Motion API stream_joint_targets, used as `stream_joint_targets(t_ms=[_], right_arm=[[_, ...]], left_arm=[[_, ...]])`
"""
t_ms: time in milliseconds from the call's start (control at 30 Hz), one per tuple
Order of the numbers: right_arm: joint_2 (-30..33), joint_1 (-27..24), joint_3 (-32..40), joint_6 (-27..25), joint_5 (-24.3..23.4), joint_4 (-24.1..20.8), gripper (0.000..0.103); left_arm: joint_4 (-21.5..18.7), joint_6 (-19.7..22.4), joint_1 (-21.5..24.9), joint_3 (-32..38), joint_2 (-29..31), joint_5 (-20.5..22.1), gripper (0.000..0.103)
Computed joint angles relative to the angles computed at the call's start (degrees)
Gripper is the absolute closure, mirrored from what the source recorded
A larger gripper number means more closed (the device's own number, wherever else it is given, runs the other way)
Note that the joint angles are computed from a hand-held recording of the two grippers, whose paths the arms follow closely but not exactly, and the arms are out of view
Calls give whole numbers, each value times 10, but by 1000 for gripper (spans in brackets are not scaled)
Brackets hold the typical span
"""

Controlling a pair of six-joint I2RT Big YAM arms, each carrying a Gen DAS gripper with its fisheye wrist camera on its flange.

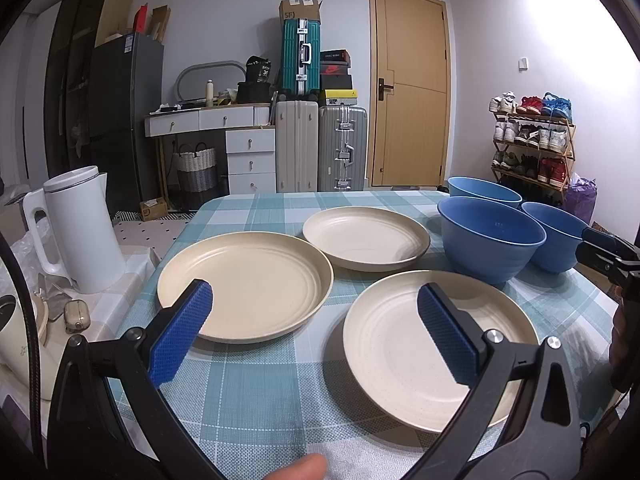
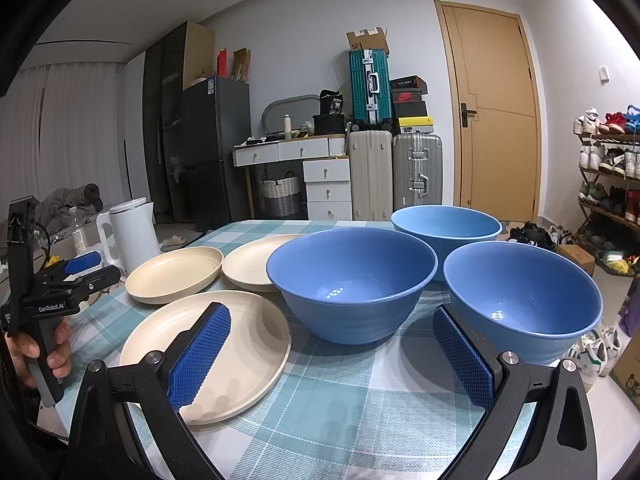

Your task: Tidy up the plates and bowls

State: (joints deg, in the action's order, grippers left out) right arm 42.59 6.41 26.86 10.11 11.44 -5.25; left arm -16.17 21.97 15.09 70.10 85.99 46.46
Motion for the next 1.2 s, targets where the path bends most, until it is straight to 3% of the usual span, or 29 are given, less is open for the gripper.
stream_joint_targets(t_ms=[367,433,567,733,1000,1200], right_arm=[[2,-18,3,-4,-16,-3,0],[4,-1,-1,3,3,2,0],[8,-4,2,12,-6,-1,0],[25,14,23,6,10,-31,0],[43,27,66,24,-6,-75,0],[63,35,110,35,-27,-115,0]], left_arm=[[-5,-1,-4,2,3,-3,1],[-5,-4,-4,3,5,-4,1],[-33,4,-1,18,16,2,1],[-46,2,0,28,19,-1,1],[-64,-24,9,62,17,-47,1],[-104,-37,29,112,34,-45,1]])
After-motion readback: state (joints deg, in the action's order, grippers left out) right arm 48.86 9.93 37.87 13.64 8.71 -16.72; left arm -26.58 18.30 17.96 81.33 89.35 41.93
